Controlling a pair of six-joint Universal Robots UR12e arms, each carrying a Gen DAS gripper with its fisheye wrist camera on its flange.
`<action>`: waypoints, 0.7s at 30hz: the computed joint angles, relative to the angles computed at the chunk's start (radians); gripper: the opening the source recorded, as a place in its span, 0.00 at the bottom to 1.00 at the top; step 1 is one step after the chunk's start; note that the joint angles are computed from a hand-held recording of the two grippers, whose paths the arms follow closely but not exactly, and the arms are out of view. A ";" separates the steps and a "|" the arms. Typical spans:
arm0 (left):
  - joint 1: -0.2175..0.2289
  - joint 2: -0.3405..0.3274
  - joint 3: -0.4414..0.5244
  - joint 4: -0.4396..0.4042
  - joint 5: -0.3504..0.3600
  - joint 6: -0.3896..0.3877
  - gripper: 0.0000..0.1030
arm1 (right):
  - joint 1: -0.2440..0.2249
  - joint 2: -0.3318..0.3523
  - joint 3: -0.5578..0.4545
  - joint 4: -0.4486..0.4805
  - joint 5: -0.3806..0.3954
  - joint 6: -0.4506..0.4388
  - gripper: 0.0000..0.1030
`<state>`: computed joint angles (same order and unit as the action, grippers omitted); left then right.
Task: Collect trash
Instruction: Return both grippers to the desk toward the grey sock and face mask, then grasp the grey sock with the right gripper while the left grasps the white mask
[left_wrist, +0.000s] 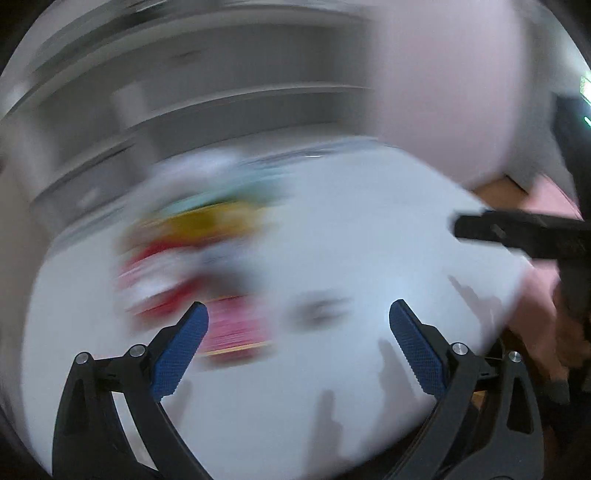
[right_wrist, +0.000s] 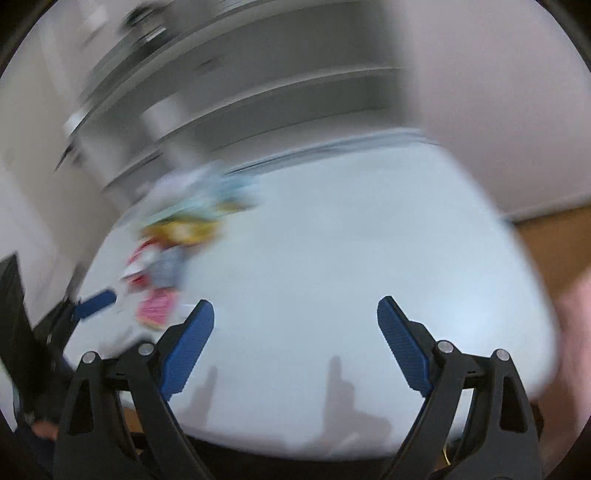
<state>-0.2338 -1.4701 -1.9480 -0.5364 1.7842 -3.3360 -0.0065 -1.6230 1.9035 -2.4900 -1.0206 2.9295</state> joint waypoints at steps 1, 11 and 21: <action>0.025 0.020 -0.016 -0.012 0.015 -0.025 0.93 | 0.033 0.013 -0.015 0.007 0.002 -0.018 0.84; 0.138 0.110 -0.108 -0.026 0.053 -0.087 0.93 | 0.235 0.154 -0.174 0.117 -0.040 -0.119 0.69; 0.153 0.068 -0.088 0.030 0.017 0.006 0.93 | 0.234 0.188 -0.200 0.160 -0.055 -0.117 0.24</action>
